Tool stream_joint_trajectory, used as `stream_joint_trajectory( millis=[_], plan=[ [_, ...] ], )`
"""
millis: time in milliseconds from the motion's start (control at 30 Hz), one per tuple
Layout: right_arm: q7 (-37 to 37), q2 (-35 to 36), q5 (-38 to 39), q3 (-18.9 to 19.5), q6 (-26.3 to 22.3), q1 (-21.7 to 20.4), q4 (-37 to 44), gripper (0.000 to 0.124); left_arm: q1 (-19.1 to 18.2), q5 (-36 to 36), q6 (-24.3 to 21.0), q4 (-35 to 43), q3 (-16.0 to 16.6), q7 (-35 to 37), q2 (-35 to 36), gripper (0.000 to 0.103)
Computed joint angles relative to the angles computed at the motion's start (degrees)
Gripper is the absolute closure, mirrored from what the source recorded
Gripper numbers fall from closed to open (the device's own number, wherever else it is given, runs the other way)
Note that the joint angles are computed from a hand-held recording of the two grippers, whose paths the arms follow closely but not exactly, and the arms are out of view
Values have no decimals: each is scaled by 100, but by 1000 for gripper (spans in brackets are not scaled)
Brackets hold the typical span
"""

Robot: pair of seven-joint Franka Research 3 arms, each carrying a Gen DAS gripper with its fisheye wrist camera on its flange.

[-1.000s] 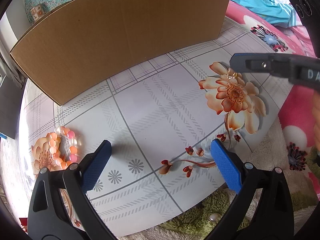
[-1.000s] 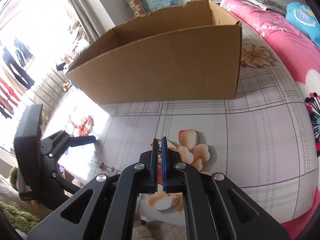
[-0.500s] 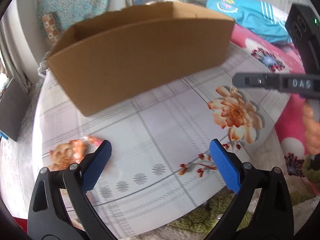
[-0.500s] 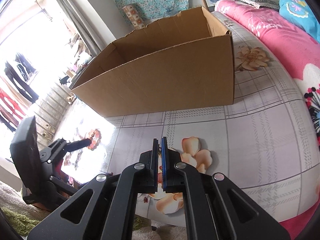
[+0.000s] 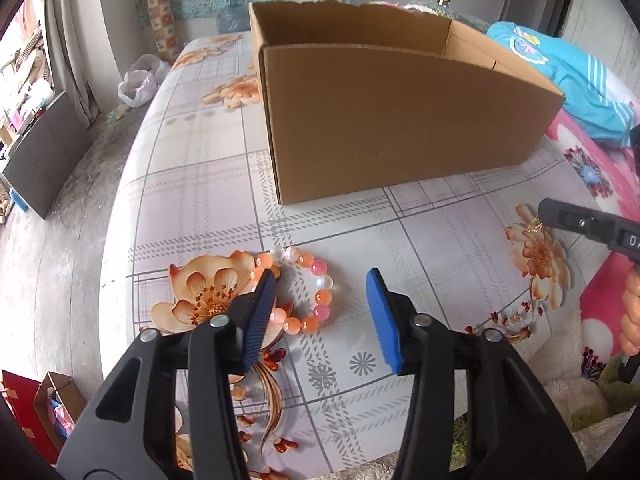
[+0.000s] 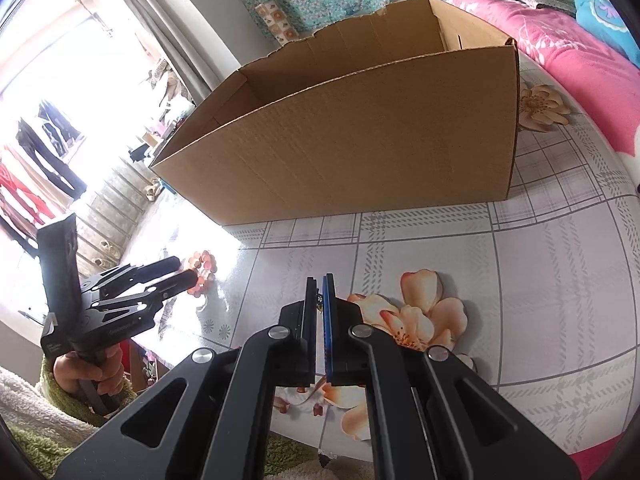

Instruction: Organize jewelry

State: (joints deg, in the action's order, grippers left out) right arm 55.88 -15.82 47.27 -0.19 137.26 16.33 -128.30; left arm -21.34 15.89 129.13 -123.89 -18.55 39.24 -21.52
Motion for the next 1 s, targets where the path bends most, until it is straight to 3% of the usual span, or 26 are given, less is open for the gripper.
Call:
stream_joint_trajectory(
  millis=[400,1000],
  plan=[
    [2,56,27,-18,-27,-28,35,121,-9,-187,-449,418,44,129,468,80],
    [140,-16,-81,39,90,23,-25,121,-13,-85,-684,661,23,99,724,87]
  ],
)
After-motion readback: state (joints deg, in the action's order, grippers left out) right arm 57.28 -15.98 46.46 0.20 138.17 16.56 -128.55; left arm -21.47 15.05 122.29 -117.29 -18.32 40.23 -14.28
